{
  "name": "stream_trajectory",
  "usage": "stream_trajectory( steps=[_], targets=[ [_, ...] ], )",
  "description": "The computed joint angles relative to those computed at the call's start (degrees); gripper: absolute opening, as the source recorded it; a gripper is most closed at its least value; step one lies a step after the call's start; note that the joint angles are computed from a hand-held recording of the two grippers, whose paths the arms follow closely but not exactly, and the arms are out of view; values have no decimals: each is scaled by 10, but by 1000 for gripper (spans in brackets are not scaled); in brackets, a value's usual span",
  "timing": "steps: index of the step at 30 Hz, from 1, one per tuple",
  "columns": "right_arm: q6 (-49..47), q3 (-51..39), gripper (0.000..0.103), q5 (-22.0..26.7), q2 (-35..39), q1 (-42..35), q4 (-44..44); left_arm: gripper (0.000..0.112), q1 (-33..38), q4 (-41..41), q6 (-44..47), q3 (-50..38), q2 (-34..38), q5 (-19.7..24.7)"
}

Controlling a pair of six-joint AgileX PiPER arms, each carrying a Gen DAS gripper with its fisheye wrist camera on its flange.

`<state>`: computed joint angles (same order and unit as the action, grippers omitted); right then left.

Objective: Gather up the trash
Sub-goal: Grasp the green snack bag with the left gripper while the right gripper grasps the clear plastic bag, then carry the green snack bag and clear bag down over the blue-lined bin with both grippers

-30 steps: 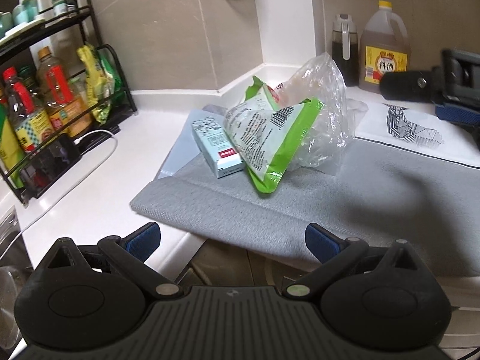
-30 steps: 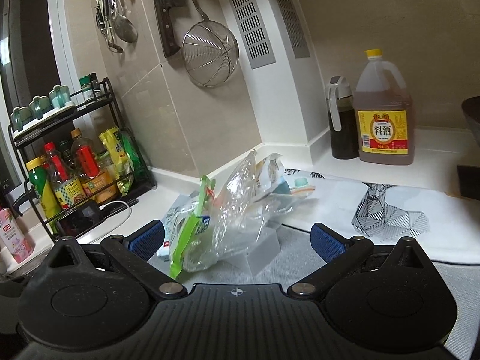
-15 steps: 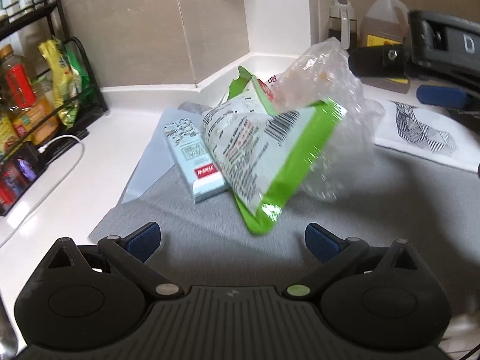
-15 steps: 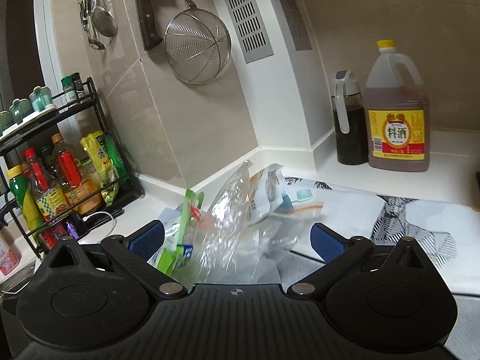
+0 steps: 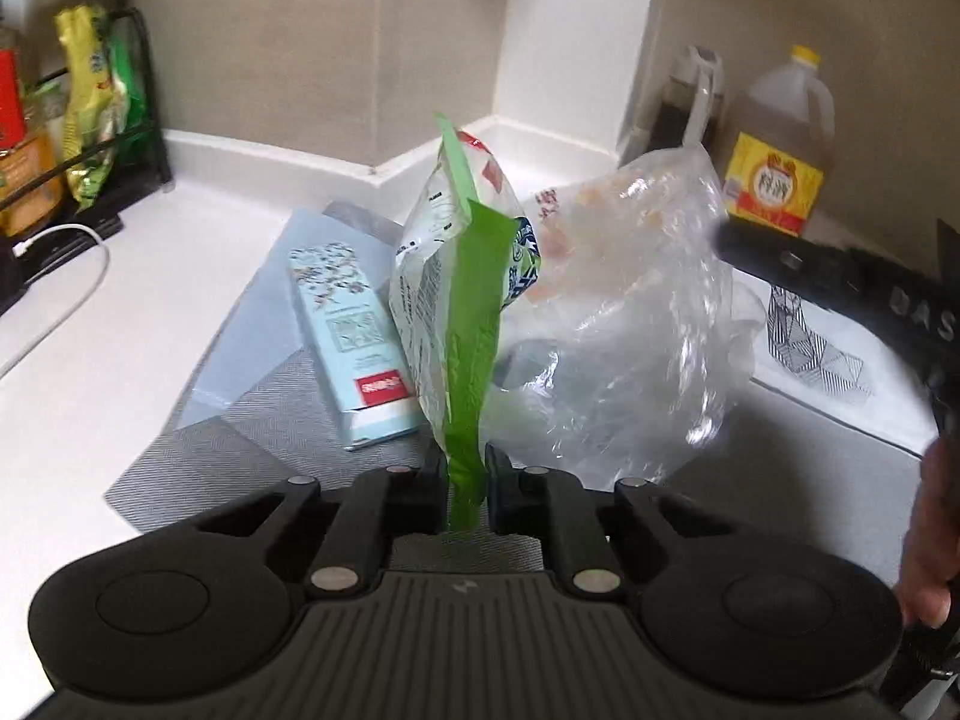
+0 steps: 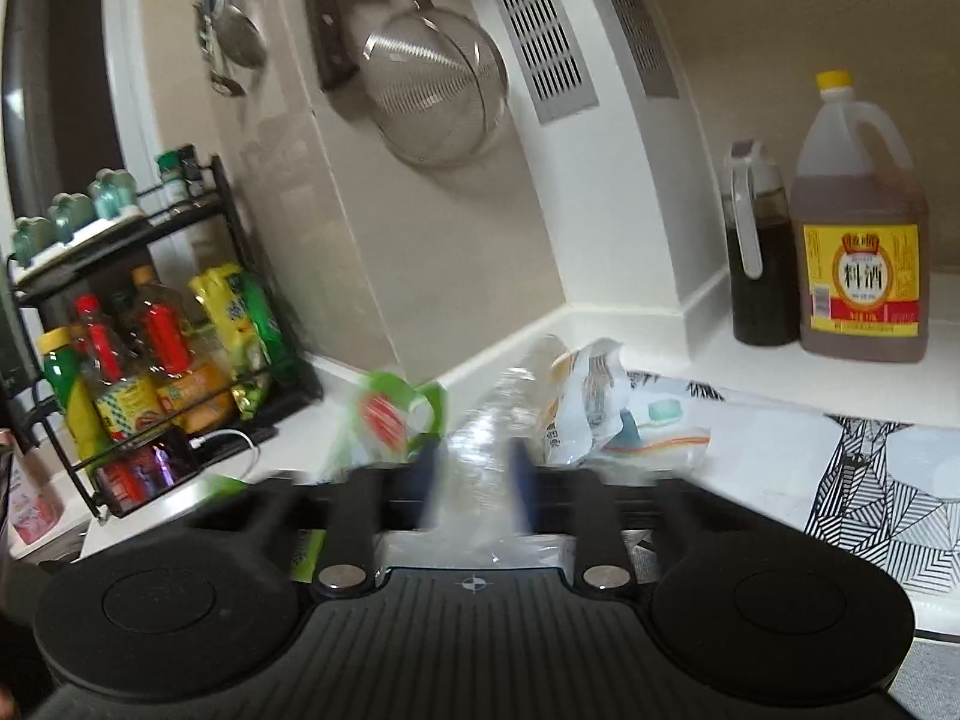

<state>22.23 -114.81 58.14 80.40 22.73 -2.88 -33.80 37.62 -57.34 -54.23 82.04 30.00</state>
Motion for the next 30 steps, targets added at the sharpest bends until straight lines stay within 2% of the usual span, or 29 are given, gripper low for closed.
stream_trajectory(
  steps=[1, 4, 6, 9, 11, 12, 13, 14, 18, 21, 22, 23, 24, 25, 30],
  targets=[
    [2, 12, 4, -8, -10, 0, -4, 1, 2, -5, 2, 6, -10, -2],
    [27, 39, 2, -23, -40, -4, -20, 1, -1, 8, -16, 32, -55, 0],
    [35, 50, 2, -29, -59, -18, -12, 1, -12, 31, -36, 52, -87, 5],
    [35, 39, 7, -6, -66, -52, 45, 1, -25, 47, -58, 65, -112, 23],
    [34, 44, 25, 2, -68, -66, 87, 1, -34, 54, -70, 71, -122, 38],
    [47, 43, 51, 10, -67, -54, 78, 1, -38, 55, -73, 76, -130, 44],
    [68, 48, 71, 11, -68, -31, 49, 1, -42, 55, -75, 81, -140, 50],
    [85, 54, 74, 6, -69, -2, 17, 1, -47, 57, -77, 87, -150, 56],
    [103, 38, 74, -4, -38, 88, -92, 1, -86, 86, -112, 111, -199, 98],
    [113, -21, 74, 33, 21, 132, -169, 1, -115, 91, -128, 128, -240, 130],
    [120, -39, 71, 53, 41, 146, -199, 1, -130, 97, -138, 134, -255, 144],
    [115, -61, 62, 75, 61, 155, -219, 1, -147, 105, -149, 140, -269, 161],
    [109, -67, 20, 85, 69, 162, -231, 1, -167, 115, -163, 146, -283, 182],
    [98, -69, 4, 91, 72, 161, -226, 1, -187, 122, -175, 151, -297, 204],
    [151, 11, 4, 55, 4, 212, -301, 1, -328, 157, -249, 174, -355, 338]
  ],
)
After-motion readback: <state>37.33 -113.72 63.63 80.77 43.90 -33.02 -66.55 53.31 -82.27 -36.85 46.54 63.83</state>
